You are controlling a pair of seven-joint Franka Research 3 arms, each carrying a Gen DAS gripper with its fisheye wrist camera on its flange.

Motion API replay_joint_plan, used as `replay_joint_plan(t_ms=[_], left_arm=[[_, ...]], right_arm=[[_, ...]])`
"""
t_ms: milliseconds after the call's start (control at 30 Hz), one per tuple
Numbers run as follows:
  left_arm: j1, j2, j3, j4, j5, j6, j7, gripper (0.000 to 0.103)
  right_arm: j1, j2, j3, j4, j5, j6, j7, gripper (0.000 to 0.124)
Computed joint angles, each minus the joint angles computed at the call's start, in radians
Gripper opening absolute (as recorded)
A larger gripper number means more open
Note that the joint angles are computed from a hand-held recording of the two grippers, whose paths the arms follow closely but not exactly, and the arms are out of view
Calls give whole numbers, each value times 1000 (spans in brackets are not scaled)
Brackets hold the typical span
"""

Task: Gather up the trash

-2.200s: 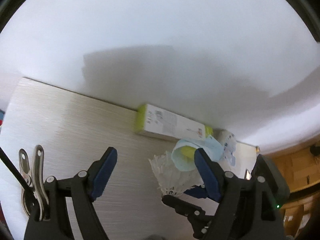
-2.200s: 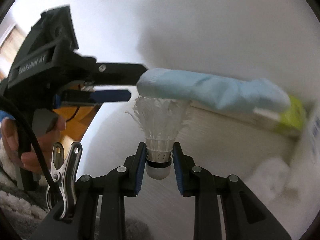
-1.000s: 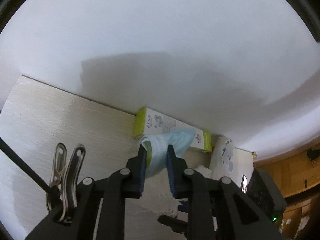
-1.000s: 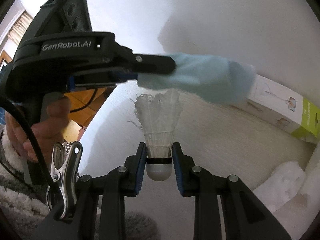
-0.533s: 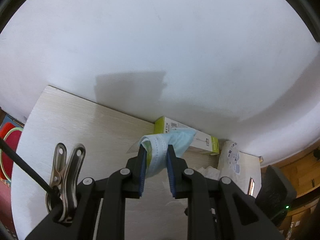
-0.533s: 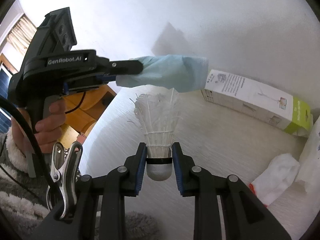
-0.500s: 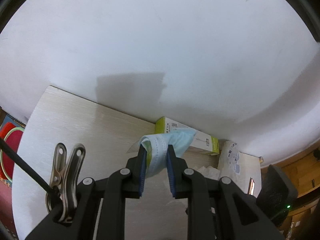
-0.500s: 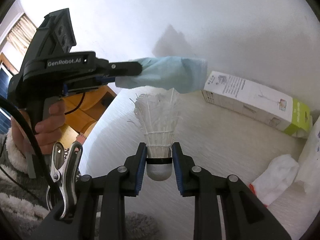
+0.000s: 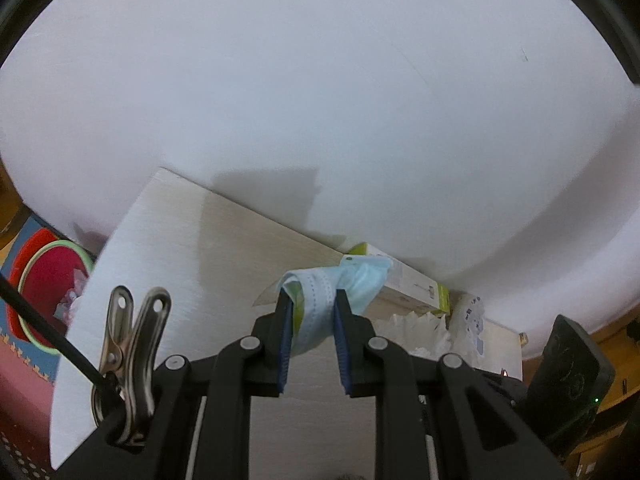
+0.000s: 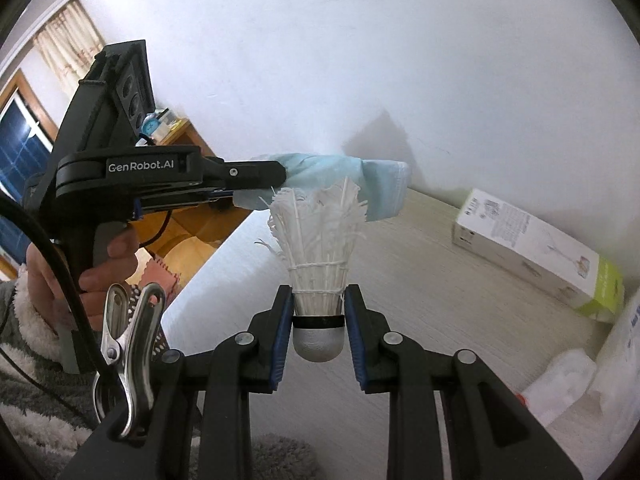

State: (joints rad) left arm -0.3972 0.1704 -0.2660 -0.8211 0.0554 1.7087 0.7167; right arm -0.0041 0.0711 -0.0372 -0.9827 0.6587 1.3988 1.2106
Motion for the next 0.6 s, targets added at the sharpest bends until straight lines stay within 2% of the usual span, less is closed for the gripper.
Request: replay_joint_plan(t_ms=[133,367,600], left_arm=[[39,-105,13,-148,-22,40,-17,20],[111,-265,38,-348,-62,61,-29,20],[157,-291,58,-346,-94,-13,-6,20]], right_arm=[[20,28,20,51,-4,-12,7,27],[65,96,64,151,-27,-30,35,27],[140,196,112,298,-116,-50,75,27]])
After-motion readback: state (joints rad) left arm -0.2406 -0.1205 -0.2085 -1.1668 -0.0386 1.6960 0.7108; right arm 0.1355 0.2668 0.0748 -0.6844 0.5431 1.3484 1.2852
